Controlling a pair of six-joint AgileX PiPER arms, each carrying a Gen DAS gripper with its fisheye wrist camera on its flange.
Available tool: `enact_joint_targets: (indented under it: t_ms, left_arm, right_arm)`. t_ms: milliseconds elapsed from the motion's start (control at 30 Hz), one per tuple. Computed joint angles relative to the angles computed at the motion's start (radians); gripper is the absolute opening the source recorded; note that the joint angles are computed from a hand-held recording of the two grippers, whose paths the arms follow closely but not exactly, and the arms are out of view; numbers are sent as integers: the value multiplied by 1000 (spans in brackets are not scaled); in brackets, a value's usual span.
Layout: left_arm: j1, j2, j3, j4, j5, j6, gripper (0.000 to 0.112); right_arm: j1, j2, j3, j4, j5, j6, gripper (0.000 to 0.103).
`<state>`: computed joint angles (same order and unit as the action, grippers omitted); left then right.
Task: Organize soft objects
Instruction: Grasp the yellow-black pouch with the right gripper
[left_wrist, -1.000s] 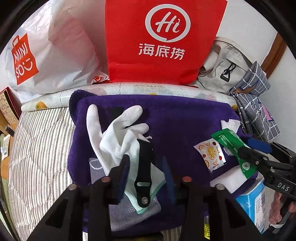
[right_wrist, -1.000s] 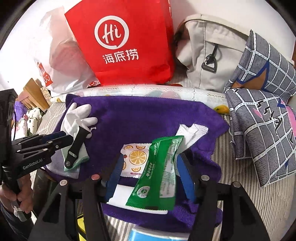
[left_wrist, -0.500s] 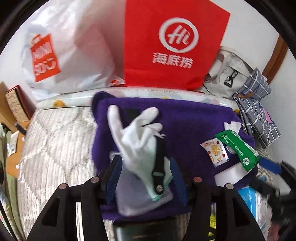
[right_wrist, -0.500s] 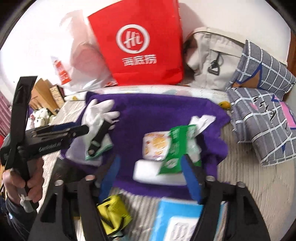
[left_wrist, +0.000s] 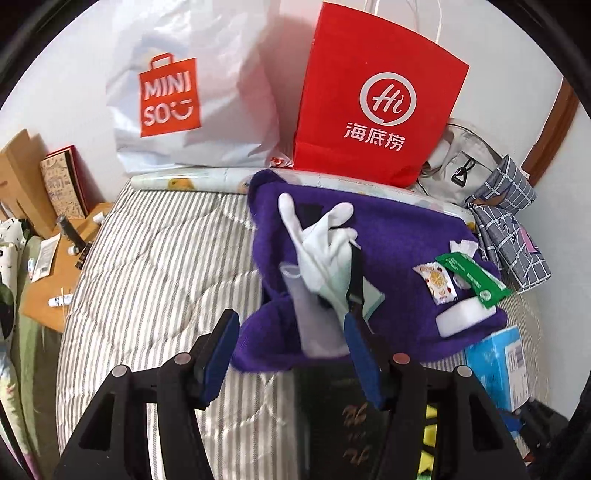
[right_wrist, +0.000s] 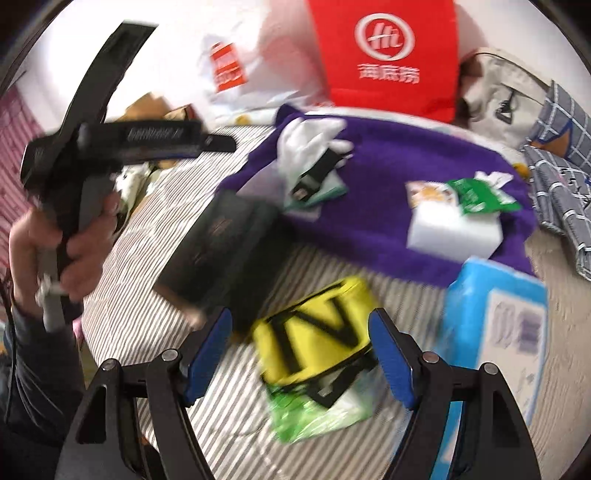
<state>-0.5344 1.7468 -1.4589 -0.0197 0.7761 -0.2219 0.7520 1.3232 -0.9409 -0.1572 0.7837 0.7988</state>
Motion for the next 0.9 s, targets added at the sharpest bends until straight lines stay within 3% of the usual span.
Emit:
enact_joint_targets:
  t_ms: [67,133,333,400,500,633,900]
  left_arm:
    - [10,-31,43,-11,-15,7,57]
    - [21,-65,88,-15,-29,14,57]
    - [47,-139,183,-12,-44,14,57]
    - [54,-165,212,-11,-44,17,57]
    - [54,-201,240,12,-34,5,57]
    - [50,-249,267,27,-31,-14,57]
    - [-12,-364,379,84,-38,-108,57]
  right_arm:
    - [46,26,-6,-18,7,22,61]
    - [65,53,-16,-7,17,10,40]
    - [133,160,-48,-123,53,67,39]
    - [153,201,-55,-177,74,103,28]
    - [182,139,-21,-246,60,182,14]
    - [214,30,4,-284,89,264,14]
    - [437,-117,-24,-398,269,505,14]
